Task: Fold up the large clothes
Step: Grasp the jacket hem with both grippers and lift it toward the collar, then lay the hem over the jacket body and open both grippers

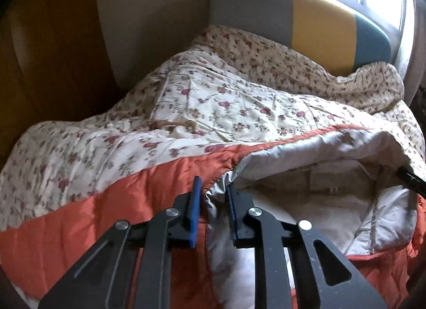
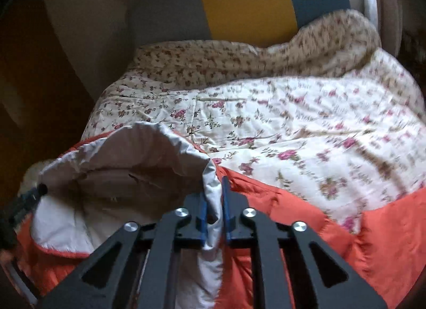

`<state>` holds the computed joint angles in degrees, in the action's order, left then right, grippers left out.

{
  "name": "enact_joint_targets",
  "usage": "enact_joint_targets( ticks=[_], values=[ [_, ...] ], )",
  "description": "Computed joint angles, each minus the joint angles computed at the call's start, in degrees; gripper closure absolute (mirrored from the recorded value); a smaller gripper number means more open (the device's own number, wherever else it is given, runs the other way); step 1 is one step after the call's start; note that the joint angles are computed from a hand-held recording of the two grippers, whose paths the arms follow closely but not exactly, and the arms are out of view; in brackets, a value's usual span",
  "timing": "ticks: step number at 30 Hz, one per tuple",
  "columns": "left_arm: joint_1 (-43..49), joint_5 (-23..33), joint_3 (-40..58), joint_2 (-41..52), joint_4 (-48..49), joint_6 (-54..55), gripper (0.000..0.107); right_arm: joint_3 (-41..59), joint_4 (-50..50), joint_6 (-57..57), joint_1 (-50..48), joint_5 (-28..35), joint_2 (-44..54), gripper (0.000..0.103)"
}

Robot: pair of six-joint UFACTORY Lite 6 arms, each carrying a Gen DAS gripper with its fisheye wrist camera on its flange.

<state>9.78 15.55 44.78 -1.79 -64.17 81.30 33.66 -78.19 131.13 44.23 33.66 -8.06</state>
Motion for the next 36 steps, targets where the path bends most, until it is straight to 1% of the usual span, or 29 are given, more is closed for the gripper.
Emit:
enact_joint_targets(
  ticks=[2, 4, 7, 9, 10, 12, 15, 16, 19, 20, 21, 22, 23, 25, 27, 28, 29, 30, 31, 33, 34, 35, 36],
  values=[
    [4.33, 3.40, -2.61, -1.92, -5.96, 7.63, 0.089, -2.63, 1.66, 0.80, 3.33, 2.51, -2.43, 0.096],
    [7.08, 5.13, -3.94, -1.87, -5.76, 8.53, 0.089, -4.60, 2.73, 2.15, 5.30, 3.38, -3.24, 0.096],
    [10.92, 6.85, -5.29, 0.82, -6.76, 9.88, 0.089, -7.91, 2.36, 8.14, 7.26, 2.04, -2.67, 0.096],
    [12.73, 7.67, -6.74, 2.09, -9.54, 13.18, 0.089, -9.48, -1.01, 14.70, 7.85, 0.22, -0.25, 0.096],
    [13.17, 7.68, -7.70, 1.98, -11.53, 15.82, 0.089, -9.63, -1.60, 15.99, 8.73, 0.65, 1.06, 0.096],
    [13.30, 7.31, -9.58, 1.78, -17.22, 22.89, 0.089, -8.74, -3.38, 18.52, 10.72, 2.81, 5.32, 0.096],
    [14.33, 8.39, -10.07, 2.97, -20.92, 27.43, 0.089, -7.27, -3.65, 20.45, 12.82, 5.53, 9.18, 0.096],
    [15.02, 9.20, -10.18, 2.91, -20.85, 27.68, 0.089, -6.97, -3.57, 20.75, 13.38, 6.24, 9.96, 0.096],
    [20.63, 15.53, -11.77, -0.02, -13.98, 23.97, 0.089, -7.20, -4.71, 22.91, 14.13, 7.08, 10.58, 0.096],
    [23.56, 17.51, -13.35, -3.01, -10.92, 22.04, 0.088, -7.10, -4.71, 23.03, 14.26, 7.27, 10.73, 0.096],
    [25.45, 18.69, -14.42, -5.22, -9.06, 20.68, 0.080, -6.76, -4.33, 22.68, 14.50, 7.67, 11.17, 0.095],
    [28.99, 21.75, -16.04, -8.95, -6.85, 19.16, 0.076, -6.35, -3.69, 22.13, 14.86, 8.07, 11.57, 0.095],
    [32.56, 25.82, -17.41, -12.40, -5.96, 18.80, 0.070, -6.06, -3.15, 21.68, 15.20, 8.53, 11.86, 0.095],
    [36.32, 31.70, -19.36, -18.25, -4.95, 17.70, 0.069, -6.17, -2.89, 21.85, 15.71, 8.89, 11.74, 0.095],
    [33.88, 32.97, -20.82, -24.35, -3.83, 13.31, 0.069, -6.86, -3.69, 22.86, 15.65, 8.76, 11.17, 0.095],
    [30.63, 32.47, -21.48, -27.20, -3.79, 10.63, 0.069, -6.81, -3.65, 22.87, 15.71, 8.81, 11.19, 0.095],
    [25.56, 30.21, -21.94, -29.58, -3.71, 7.40, 0.069, -6.77, -3.58, 22.80, 15.73, 8.89, 11.27, 0.095],
    [19.56, 26.77, -22.25, -31.15, -3.97, 4.57, 0.069, -6.79, -3.35, 22.51, 15.76, 9.01, 11.26, 0.095],
    [13.62, 21.94, -22.62, -32.20, -4.60, 1.76, 0.069, -6.87, -3.11, 22.28, 15.85, 9.07, 11.11, 0.095],
    [1.89, 13.12, -22.42, -30.72, -7.26, -1.06, 0.069, -6.71, -2.46, 21.58, 16.02, 9.42, 11.24, 0.095],
    [-2.70, 9.14, -21.74, -28.42, -9.46, -0.78, 0.069, -6.44, -2.18, 21.50, 16.27, 9.60, 11.56, 0.095],
    [-7.65, 4.99, -20.73, -24.86, -14.06, 1.90, 0.069, -6.43, -2.06, 21.42, 16.34, 9.70, 11.62, 0.095],
    [-10.19, 2.15, -20.41, -22.50, -20.05, 6.92, 0.069, -6.15, -1.86, 21.39, 16.53, 9.82, 11.92, 0.095]
  ],
)
